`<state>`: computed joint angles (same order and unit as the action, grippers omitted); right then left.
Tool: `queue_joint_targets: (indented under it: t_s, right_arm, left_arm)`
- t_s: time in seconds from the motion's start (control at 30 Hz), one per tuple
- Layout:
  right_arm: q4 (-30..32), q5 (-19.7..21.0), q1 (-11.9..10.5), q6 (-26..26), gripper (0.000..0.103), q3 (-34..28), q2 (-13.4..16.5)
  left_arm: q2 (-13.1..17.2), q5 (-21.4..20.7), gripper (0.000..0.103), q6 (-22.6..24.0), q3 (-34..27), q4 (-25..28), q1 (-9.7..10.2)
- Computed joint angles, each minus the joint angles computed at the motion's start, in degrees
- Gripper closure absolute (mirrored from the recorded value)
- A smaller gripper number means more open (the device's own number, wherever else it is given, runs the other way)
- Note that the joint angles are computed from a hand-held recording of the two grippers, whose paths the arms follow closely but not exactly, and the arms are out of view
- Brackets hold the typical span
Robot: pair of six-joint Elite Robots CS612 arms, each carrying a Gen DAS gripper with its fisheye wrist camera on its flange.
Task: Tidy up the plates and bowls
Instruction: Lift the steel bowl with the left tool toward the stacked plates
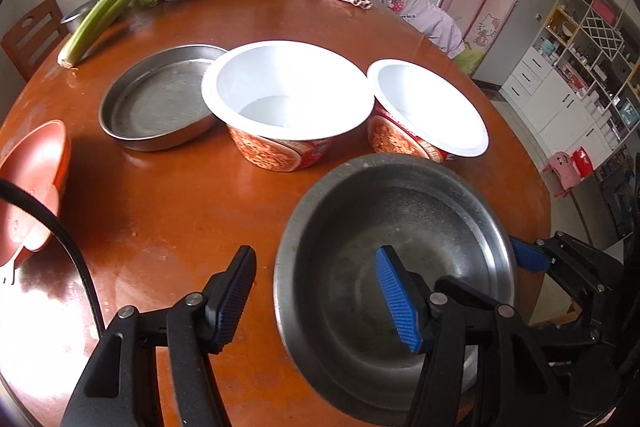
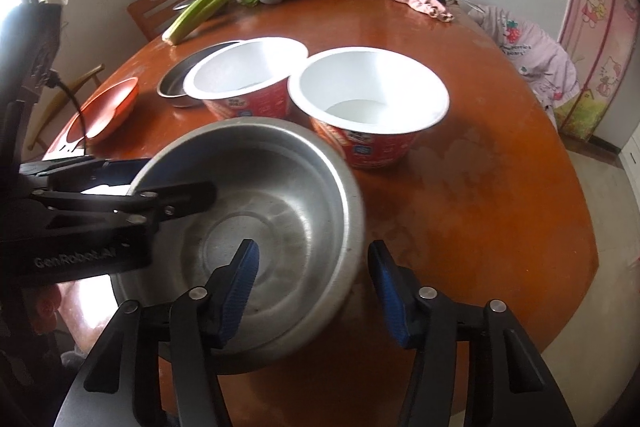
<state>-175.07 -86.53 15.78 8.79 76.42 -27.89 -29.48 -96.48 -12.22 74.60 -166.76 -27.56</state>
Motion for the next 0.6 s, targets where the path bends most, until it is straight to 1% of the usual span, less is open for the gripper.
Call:
queue_joint_targets:
  t_s: [0.1,0.33,0.6]
  right_arm:
    - [-0.2,0.5,0.1,-0.3,0.045,0.0,0.0]
    - [0.0,-0.3,0.5,-0.6,0.045,0.0,-0.2]
    - [-0.7,-0.2,1.1,-1.3,0.045,0.3,-0.9]
  left_arm:
    - [0.3,-2.2,0.046,0.4,-0.5,0.0,0.21]
    - [0.4,-3.7,0.047,0.6,-0.7,-0.3,0.38]
    - [-1.1,-2.9,0.047,-0.1,1.9,-3.2,0.75]
